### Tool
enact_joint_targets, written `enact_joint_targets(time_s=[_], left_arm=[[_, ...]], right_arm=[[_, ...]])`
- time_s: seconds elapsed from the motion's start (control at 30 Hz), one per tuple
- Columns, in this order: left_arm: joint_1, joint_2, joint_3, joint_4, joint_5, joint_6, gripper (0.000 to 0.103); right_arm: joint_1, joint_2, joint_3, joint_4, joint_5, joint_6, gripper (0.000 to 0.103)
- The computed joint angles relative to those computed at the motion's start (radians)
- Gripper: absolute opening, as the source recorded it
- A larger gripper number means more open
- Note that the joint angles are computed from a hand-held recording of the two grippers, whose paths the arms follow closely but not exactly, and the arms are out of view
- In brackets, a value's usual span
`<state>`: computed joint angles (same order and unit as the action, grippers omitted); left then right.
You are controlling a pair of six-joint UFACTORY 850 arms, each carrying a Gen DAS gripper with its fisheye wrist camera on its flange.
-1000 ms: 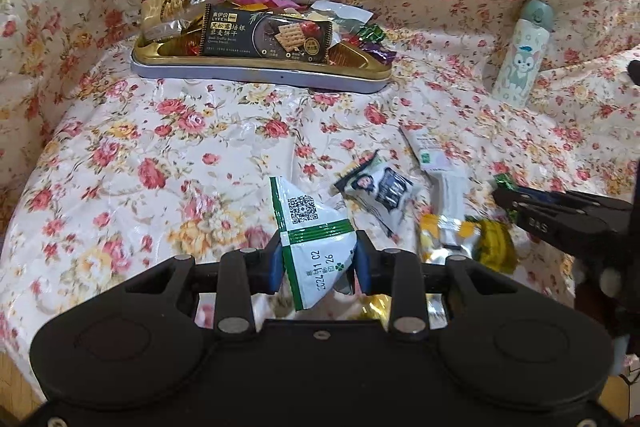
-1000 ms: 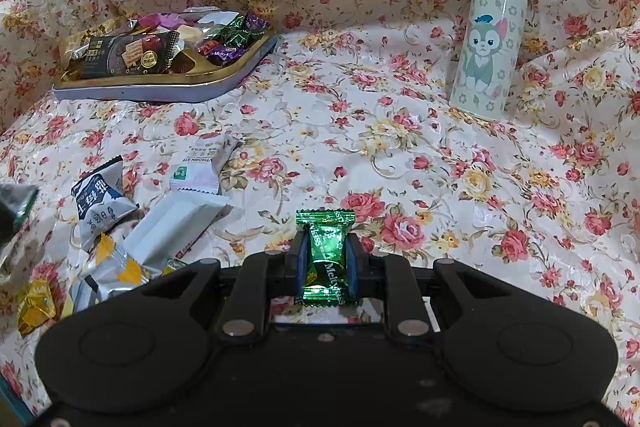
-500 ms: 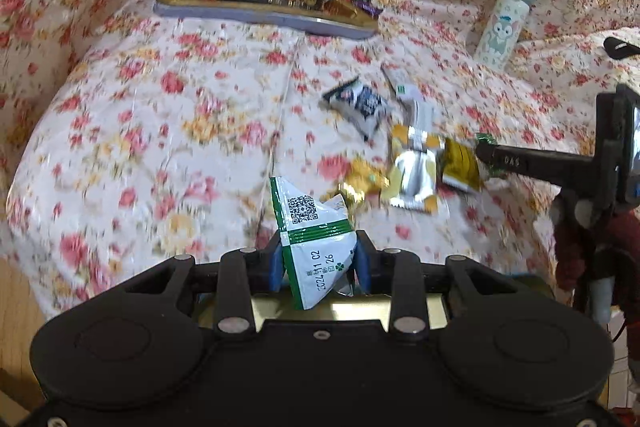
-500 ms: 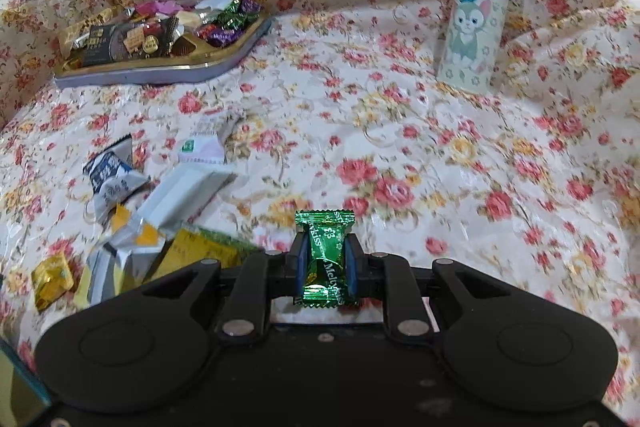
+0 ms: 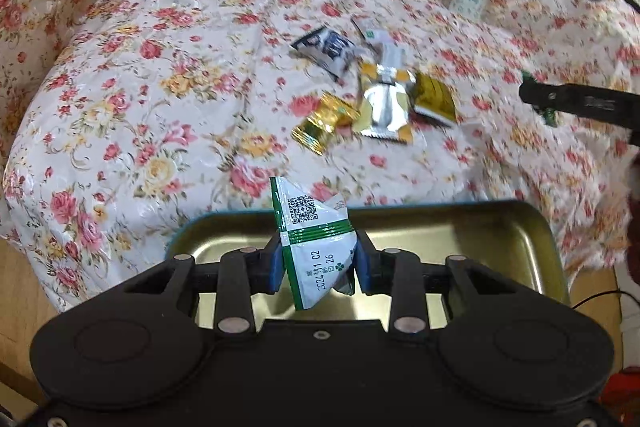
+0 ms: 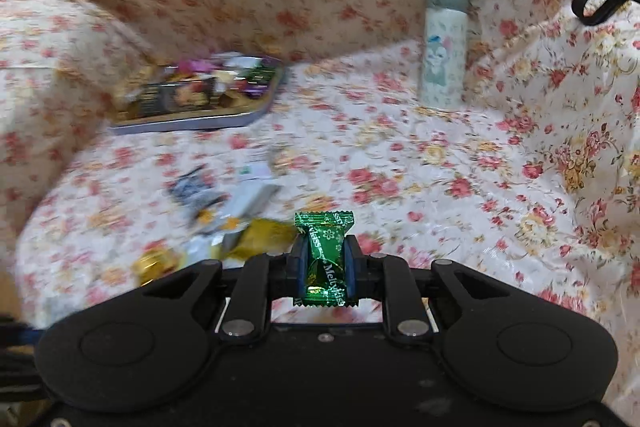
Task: Organize snacks
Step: 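Carry both snacks to the gold tray and open both tools to drop them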
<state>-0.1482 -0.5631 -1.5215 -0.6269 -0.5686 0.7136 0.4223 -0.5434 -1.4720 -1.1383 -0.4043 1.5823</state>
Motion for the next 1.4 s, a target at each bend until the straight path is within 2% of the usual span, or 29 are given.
enact_joint_targets(time_s=[0.17, 0.3, 0.57, 0.83, 1.4], left_arm=[[-0.009, 0.003, 0.013, 0.032, -0.021, 0.005, 0.043], [-0.011, -0.003, 0.013, 0.063, -0.031, -0.015, 0.043], [-0.005, -0.013, 0.001, 0.093, -0.059, -0.049, 0.043], [-0.002, -0.019, -0.002, 0.157, -0.047, -0.11, 0.043], [0.011, -0.009, 0.005, 0.168, -0.026, -0.126, 0.048]], right_arm=[[0.043, 0.069, 0.082, 0.05, 0.044, -0.058, 0.019], [0.057, 0.076, 0.101, 0.308, 0.08, -0.278, 0.019], [0.073, 0.049, 0.088, 0.648, 0.034, -0.551, 0.019], [0.071, 0.025, 0.065, 0.724, 0.001, -0.613, 0.019], [0.073, 0.004, 0.045, 0.712, -0.038, -0.625, 0.02]])
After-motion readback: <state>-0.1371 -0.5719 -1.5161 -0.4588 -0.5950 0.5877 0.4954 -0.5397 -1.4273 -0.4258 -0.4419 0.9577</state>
